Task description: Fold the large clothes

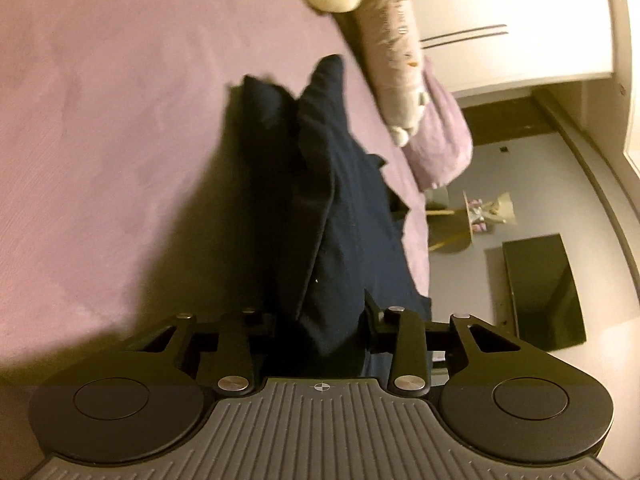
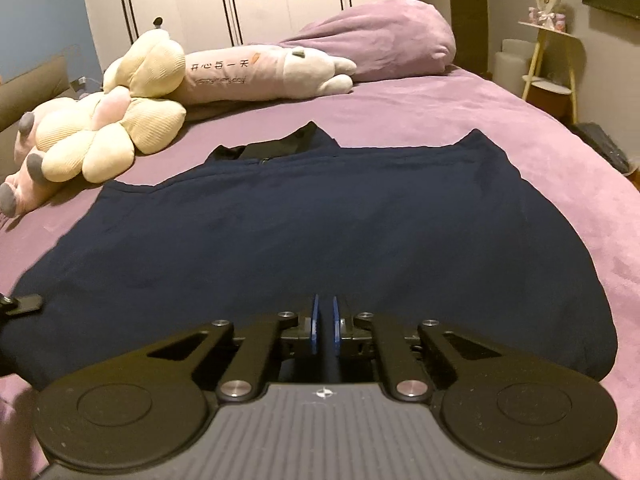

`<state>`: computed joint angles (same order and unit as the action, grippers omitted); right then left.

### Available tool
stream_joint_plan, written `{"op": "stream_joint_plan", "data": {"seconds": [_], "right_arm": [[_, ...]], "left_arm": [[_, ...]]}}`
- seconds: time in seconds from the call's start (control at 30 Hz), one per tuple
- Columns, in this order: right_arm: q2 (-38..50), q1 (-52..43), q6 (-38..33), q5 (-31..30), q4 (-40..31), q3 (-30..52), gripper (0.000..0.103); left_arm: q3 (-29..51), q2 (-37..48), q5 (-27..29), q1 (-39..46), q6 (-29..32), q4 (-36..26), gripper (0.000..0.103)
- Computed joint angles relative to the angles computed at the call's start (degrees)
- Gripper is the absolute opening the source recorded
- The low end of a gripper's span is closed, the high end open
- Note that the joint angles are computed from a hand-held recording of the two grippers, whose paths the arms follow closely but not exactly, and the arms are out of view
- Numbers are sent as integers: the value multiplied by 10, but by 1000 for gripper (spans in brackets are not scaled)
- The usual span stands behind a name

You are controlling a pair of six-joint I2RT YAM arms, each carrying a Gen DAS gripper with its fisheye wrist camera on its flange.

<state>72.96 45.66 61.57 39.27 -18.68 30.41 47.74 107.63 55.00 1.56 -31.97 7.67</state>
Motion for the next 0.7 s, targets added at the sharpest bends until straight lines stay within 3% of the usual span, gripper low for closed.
{"op": "stream_joint_plan", "data": {"seconds": [0.27,0.37,0.47,0.6,0.63,0.7], "right_arm": [[18,8,-28,8,54,9,5],[73,-48,-37,-97,99,3,5],[43,-64,-26,-112,112,-14,5],[-6,-18,22,-5,106,-49,6],[-1,-27,23,-20,112,-57,6],[-2,-91,15,-123,191,-108,4]], "left_arm": [[-5,-76,-19,-30,-12,-2,37],[-1,-100,-21,-53,-18,-2,36],[0,-134,-39,-79,-21,3,36],[19,-163,-66,-124,-30,-3,36],[28,-165,-70,-139,-33,-6,35],[46,-171,-93,-182,-34,-9,35]]}}
